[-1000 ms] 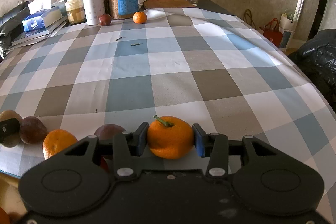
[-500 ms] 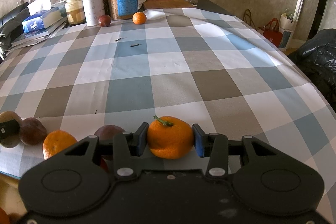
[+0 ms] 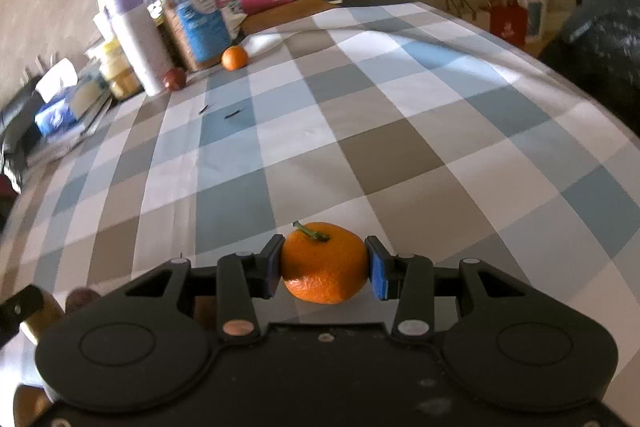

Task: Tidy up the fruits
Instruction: 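Lift the kiwi with the left gripper while the right lifts the orange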

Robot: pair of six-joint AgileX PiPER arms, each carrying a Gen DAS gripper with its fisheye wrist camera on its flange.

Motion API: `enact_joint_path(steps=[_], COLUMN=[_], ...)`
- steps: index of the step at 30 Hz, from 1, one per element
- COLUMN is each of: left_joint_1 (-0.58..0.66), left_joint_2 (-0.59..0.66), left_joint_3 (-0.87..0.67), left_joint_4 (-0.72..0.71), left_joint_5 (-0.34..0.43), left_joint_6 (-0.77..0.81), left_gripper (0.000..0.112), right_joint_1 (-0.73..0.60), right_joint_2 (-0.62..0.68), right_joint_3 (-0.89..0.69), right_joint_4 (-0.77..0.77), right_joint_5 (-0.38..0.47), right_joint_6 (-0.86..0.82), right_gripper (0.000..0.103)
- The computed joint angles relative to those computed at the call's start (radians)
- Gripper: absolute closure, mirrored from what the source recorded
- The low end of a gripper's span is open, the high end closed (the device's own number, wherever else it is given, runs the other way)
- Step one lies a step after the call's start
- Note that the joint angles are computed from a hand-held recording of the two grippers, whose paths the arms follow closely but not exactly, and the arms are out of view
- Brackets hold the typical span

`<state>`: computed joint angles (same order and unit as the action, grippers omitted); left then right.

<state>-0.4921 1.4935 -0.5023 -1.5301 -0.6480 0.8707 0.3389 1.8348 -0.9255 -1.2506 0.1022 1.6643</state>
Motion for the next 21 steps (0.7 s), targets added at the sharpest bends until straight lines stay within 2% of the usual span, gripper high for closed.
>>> enact_joint_path(steps=[2,5,8,14,21], left_joint_1=[0.011,0.053,0.107,0.159,0.165], left_joint_2=[0.005,-0.012,-0.020,-0.008,0.015], left_joint_3=[-0.011,-0.010,-0.011,-0.034,-0.062], left_joint_4=[-0.021,-0.021,-0.037,-0.108,-0.151], left_joint_5=[0.022,0.088,0.169,0.226,0.232], left_joint_6=[0.041,0.058,0.082,0.149,0.197], left_gripper=[0.075,0.067,0.054,0.045,0.044], right_joint_1=[0.005,0.028,0.045,0.061,0.055], right_joint_2=[0.003,0.007,0.002,0.007,0.007], right_joint_3=[-0.003,-0.002,0.011,0.011,0.010], right_joint_4=[-0.023,-0.157,-0.300,-0.331,-0.282], right_joint_5=[0.010,0.044,0.066,0.089,0.081], right_joint_6=[0.026,0.153,0.280,0.288,0.240], right_gripper=[0.059,0.059,0.059,0.059,0.059])
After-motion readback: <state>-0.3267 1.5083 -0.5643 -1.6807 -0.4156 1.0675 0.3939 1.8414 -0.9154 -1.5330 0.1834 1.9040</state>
